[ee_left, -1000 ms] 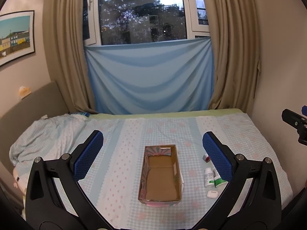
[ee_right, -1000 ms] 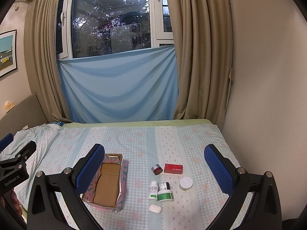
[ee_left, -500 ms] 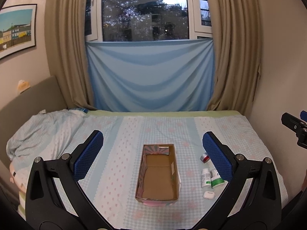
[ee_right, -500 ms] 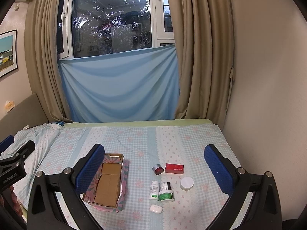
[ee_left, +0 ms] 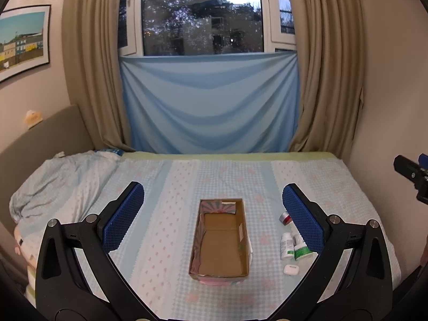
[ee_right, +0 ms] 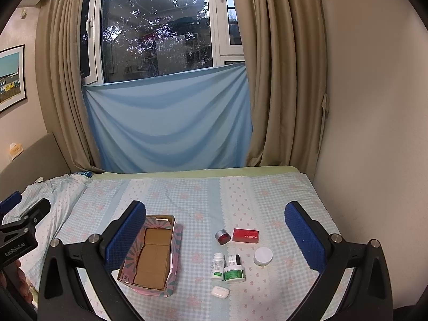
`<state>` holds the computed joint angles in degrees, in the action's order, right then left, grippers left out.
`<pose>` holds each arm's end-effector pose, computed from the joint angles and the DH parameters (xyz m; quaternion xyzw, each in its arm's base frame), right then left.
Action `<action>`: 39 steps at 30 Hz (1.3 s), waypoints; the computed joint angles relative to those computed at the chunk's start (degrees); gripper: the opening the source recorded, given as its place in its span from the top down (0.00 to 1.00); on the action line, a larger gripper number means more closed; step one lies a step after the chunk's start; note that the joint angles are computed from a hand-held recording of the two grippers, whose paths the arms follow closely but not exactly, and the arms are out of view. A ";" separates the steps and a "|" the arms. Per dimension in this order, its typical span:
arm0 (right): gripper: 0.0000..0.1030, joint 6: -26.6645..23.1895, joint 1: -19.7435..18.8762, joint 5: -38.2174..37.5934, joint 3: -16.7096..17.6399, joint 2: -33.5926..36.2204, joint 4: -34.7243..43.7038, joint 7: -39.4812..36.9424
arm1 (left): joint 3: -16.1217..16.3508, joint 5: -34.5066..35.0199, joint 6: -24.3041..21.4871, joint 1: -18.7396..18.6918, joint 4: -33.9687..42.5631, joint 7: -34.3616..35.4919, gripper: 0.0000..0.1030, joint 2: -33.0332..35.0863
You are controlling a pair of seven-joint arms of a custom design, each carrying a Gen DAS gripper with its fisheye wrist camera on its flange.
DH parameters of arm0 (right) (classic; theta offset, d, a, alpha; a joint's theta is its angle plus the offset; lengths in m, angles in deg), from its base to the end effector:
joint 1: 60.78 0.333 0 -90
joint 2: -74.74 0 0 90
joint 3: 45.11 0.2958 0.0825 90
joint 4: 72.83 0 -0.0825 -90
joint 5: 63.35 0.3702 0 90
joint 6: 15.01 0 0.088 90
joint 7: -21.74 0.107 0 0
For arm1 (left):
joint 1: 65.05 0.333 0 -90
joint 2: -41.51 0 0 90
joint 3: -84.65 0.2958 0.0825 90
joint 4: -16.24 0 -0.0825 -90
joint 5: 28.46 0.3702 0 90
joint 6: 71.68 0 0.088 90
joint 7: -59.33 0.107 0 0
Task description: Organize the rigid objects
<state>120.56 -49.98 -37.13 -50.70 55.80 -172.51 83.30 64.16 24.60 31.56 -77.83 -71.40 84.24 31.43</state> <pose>0.4714 0.0363 0.7913 -0.7238 0.4735 -0.2457 0.4377 0.4384 -0.2364 0.7713 -0.7464 0.4259 -0.2266 0.4584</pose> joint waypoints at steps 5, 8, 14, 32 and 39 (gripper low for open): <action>0.00 -2.38 -0.29 -0.27 -0.24 1.76 2.16 -0.29 | 0.93 -2.81 -0.89 -0.24 1.00 0.73 0.01 1.32; 0.00 -4.39 -0.63 -0.04 -0.26 3.50 3.34 -0.79 | 2.30 -6.83 -0.12 0.00 -0.02 0.15 0.01 1.29; 0.00 -7.17 -2.00 -0.12 0.50 7.65 3.75 -2.15 | 6.91 -20.57 6.82 2.87 -10.42 -0.37 0.01 -2.40; 0.00 -6.32 -3.71 -12.34 5.20 23.82 -0.61 22.19 | 17.51 -64.54 32.34 13.55 -35.52 32.28 0.08 7.33; 0.00 -8.52 -3.06 -15.67 5.71 29.17 -2.14 32.29 | 16.77 -73.08 31.37 17.05 -34.07 42.21 0.19 15.29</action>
